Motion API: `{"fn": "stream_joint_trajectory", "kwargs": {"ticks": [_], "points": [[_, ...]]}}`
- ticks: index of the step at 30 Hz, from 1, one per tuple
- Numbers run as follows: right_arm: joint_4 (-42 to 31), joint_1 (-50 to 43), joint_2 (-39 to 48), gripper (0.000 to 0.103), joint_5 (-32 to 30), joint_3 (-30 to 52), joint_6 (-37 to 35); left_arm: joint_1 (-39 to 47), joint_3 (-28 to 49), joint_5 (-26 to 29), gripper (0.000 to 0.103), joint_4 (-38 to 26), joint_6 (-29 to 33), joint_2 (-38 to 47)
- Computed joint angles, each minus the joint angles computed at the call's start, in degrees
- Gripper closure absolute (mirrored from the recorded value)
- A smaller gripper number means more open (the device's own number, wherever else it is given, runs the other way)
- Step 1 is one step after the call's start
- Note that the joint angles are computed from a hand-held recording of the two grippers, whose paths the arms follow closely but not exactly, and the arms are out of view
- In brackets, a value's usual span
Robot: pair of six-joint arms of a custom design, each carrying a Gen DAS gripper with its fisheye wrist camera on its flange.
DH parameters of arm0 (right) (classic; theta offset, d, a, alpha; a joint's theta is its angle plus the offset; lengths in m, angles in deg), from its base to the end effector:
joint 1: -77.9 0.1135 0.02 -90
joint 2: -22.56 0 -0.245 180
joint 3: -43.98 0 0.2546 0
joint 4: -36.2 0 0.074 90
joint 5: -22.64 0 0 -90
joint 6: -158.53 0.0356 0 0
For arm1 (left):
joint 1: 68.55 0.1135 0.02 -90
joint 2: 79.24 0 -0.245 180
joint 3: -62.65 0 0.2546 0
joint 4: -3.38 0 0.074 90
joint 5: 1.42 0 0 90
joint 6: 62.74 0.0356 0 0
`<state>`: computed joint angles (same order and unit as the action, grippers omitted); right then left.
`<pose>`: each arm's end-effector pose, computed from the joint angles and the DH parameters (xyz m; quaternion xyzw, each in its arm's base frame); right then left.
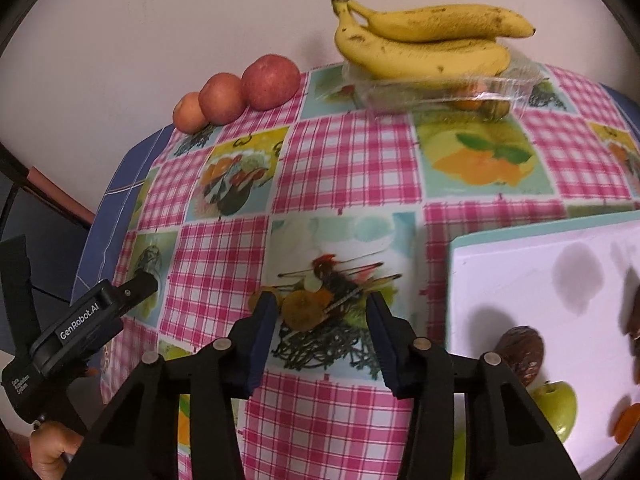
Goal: Organize fruits
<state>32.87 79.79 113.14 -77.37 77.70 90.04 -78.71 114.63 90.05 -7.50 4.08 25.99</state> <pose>0.2156 0.0133 0.0507 0.1419 0.9524 0.1345 0.2338 0.2799 -0.0511 0.0473 -0.1076 0.9686 -0.0762 0.2108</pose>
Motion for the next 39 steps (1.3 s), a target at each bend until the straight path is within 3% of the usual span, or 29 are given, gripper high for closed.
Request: {"fn": "stream_joint_trajectory", "kwargs": {"ticks": [19, 39], "points": [[6.0, 2.5, 9.2, 0.077, -1.5, 2.0, 2.6, -0.9, 0.5, 0.2, 0.001, -0.4, 0.3, 0.5], [9.0, 2.1, 10.0, 0.078, -3.1, 1.4, 3.0, -3.3, 0.0, -0.4, 0.001, -0.3, 0.7, -0.2]]}}
